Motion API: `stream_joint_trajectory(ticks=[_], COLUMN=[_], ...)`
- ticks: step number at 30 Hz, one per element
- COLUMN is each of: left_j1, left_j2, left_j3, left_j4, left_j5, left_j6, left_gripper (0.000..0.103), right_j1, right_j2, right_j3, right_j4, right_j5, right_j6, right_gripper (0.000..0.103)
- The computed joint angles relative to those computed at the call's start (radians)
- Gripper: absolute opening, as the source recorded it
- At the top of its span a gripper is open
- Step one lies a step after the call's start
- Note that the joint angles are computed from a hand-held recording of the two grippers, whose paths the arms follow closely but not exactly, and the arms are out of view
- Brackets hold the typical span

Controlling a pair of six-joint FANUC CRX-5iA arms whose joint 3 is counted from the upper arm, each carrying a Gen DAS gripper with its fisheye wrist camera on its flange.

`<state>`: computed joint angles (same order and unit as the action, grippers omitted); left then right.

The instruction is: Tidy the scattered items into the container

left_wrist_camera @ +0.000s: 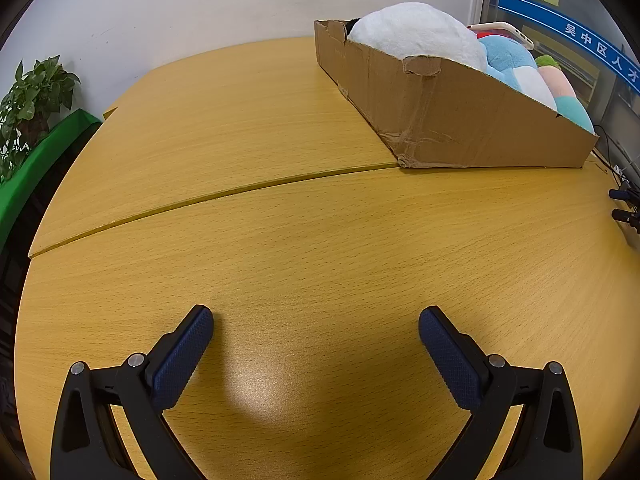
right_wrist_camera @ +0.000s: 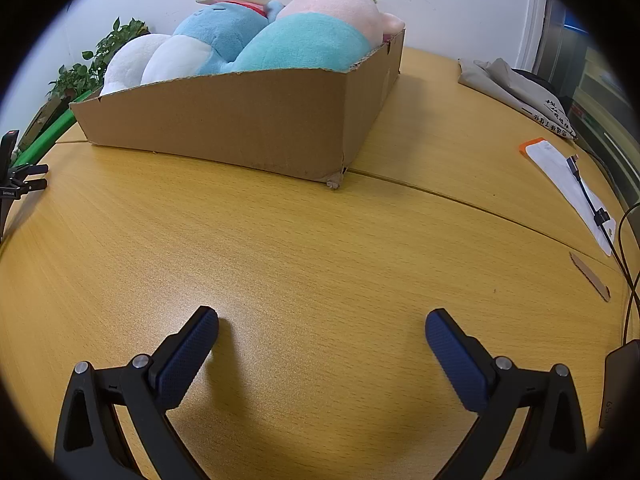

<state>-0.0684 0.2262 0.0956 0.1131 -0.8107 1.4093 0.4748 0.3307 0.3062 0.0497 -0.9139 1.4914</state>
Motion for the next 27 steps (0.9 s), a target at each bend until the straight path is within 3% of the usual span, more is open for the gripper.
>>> stream_joint_trajectory(ticks=[27], left_j1=[0.003], left_j2=[-0.004], left_j3=[0.007], left_j4=[-0.005], left_j5=[-0.012], left_j6=[0.003], left_gripper=[0.103], right_j1=[-0.001], right_j2=[0.002], right_j3=[0.003], right_j4=[0.0], right_j5=[-0.001], right_j6=[0.002], right_gripper=[0.103])
